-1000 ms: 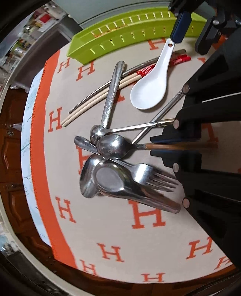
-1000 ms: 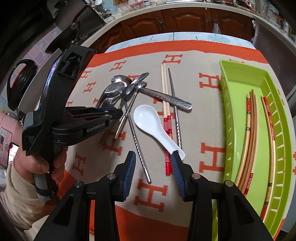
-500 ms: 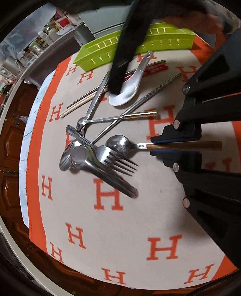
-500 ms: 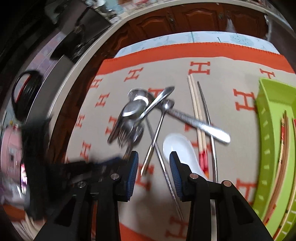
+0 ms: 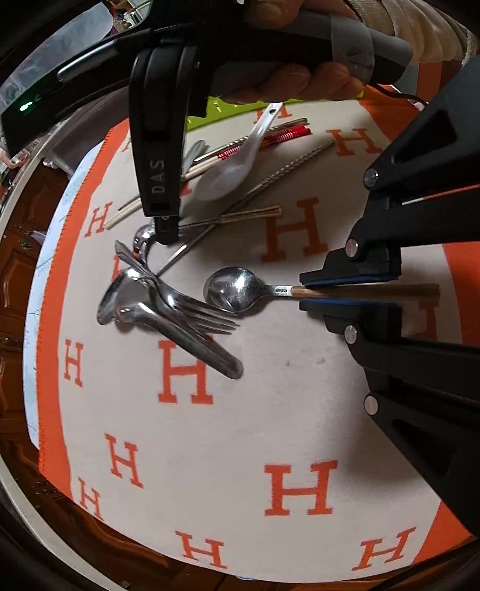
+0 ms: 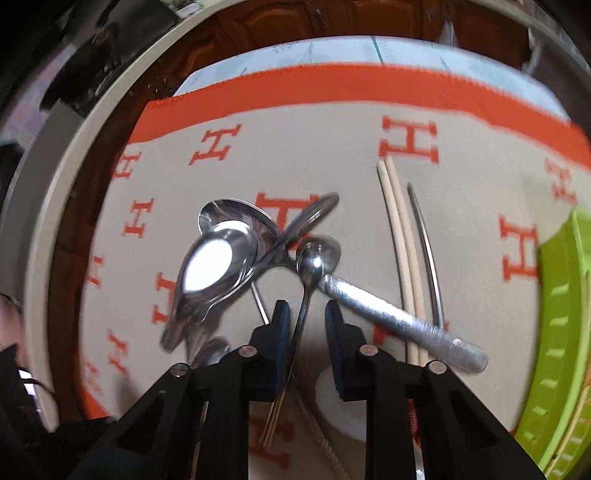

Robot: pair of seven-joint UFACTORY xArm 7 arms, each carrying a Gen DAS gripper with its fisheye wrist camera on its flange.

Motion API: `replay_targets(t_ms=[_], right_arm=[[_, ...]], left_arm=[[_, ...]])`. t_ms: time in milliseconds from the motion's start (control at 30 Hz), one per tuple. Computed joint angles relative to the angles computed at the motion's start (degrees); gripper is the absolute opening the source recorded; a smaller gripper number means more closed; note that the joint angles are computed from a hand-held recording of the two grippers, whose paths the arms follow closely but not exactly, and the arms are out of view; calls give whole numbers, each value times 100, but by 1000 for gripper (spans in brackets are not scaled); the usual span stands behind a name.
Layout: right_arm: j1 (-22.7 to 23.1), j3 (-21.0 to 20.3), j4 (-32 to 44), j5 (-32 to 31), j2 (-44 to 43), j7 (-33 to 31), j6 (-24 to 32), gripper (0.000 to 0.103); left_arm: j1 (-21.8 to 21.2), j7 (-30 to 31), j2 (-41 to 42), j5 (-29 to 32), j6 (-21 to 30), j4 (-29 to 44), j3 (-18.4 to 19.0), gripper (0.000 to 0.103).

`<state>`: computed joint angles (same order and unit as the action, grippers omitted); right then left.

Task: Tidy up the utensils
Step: 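Grasp a steel spoon with the right tool while the left tool holds its spoon, then lower the right tool's spoon into the green tray while the left tool carries its spoon there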

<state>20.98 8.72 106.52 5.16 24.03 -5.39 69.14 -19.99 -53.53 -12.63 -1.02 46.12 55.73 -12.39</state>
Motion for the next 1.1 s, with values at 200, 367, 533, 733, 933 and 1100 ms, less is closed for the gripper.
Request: replay_targets(t_ms=[200, 367, 533, 733, 933, 1100], right_arm=[[211, -51, -291, -541, -158, -41, -361, 5], [-257, 60, -206, 442, -184, -148, 85, 3], [-691, 84, -497, 1300, -544, -368, 286, 3], [-924, 10, -823, 1770, -984, -606, 363, 3], [-1065, -78, -1010, 2034, -1259, -784, 513, 3], [-1250, -191, -1334, 2420, -1587, -994, 542, 3]], left_arm=[[-22, 57, -84, -151, 145, -59, 28, 5], [-25, 195, 6, -255, 337, 91, 65, 7], [-6, 509, 226, -504, 467, 343, 166, 12], [13, 1014, 772, -521, 1142, 1072, 203, 16], [44, 1114, 1060, -571, 1608, 1480, 249, 4], [69, 881, 707, -1048, 1013, 1059, 269, 4]])
